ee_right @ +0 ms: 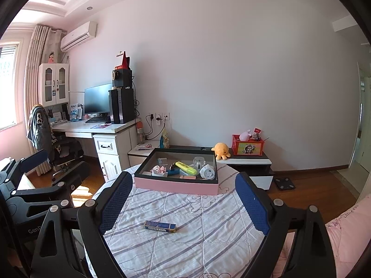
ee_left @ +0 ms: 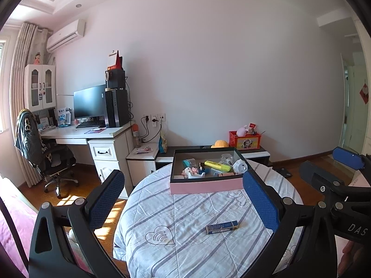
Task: Organize rigid objects
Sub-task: 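Withdraw both tools from the box back toward the small blue box, then grasp the small blue-and-gold box with the right tool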
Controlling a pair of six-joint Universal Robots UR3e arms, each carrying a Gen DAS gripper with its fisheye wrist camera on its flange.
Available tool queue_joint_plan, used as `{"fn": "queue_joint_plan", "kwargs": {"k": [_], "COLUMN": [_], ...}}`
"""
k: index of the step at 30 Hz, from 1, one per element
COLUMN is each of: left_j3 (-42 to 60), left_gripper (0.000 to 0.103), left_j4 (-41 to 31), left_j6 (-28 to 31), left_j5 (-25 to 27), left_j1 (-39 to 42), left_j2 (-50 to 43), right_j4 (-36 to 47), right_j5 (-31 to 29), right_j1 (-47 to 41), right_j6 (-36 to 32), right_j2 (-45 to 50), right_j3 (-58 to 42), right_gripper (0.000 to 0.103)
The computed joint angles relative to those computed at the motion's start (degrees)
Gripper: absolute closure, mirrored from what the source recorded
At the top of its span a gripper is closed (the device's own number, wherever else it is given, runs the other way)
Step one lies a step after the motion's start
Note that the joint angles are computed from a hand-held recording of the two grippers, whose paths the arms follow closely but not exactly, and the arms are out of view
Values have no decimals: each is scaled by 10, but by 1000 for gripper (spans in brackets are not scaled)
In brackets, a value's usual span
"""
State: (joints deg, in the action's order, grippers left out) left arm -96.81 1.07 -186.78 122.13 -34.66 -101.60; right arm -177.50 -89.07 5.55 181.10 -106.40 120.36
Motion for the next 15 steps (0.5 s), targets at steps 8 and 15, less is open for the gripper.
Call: {"fn": "queue_joint_plan", "kwargs": {"k": [8, 15], "left_j3": [-12, -2], "left_gripper": [0, 0], "left_j4": [-40, -80], "left_j6": [7, -2], "left_j5": [-52, -89], "left_j1": [38, 86], "left_j2": [4, -34], "right_j4": [-4, -1], "right_j5": [5, 27], "right_j1": [-6, -13], "right_j6": [-4, -20], "right_j2": [55, 147], "right_j3": [-14, -45], "right_gripper": [11, 11]}}
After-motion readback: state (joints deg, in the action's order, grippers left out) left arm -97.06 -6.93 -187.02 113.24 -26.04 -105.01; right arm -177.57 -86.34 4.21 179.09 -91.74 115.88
